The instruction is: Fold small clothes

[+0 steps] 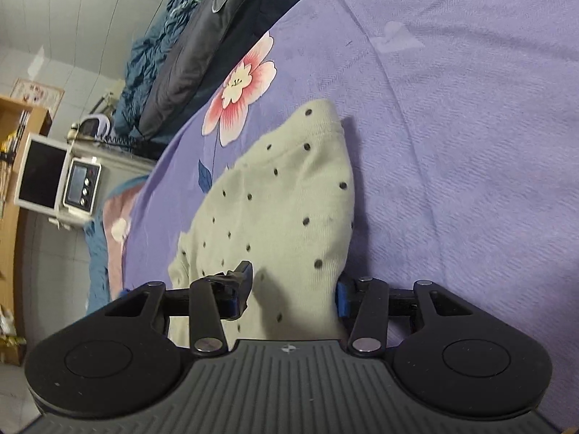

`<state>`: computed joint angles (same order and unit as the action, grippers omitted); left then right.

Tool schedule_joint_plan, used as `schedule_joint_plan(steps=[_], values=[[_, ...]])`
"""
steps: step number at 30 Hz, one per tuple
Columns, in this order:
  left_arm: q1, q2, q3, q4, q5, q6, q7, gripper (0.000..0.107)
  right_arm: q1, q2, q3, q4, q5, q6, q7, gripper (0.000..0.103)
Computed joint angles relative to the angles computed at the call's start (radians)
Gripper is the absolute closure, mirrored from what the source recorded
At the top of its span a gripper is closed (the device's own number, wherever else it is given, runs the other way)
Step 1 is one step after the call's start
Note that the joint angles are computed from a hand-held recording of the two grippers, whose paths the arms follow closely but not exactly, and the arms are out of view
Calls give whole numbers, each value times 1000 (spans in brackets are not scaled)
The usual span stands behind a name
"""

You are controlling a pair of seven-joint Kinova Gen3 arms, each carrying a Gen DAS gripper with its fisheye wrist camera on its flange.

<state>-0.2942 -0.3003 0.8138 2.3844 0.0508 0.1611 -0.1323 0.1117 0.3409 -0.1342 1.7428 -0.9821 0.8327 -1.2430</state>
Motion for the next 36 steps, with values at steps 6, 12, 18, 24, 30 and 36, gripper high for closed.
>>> schedule_joint_plan(steps=[6, 12, 18, 24, 30, 36], values=[[-23, 24, 22, -40, -42, 66, 29, 82, 12, 13, -32, -47, 103, 24, -87, 80], [47, 31, -43, -73, -137, 94, 38, 90, -2, -34, -45, -69, 175, 29, -70, 89], [241, 24, -278, -169, -175, 232, -89, 91, -58, -58, -64, -190, 240, 98, -20, 90], [285, -127, -522, -227, -182, 374, -252, 91, -131, 38, -123, -416, 151, 192, -54, 91], [234, -229, -729, -346, -238, 598, -496, 91, -338, 191, -124, -694, 113, 208, -111, 91], [97, -260, -844, -367, -289, 729, -676, 90, -530, 371, -158, -972, 271, 260, -204, 89]])
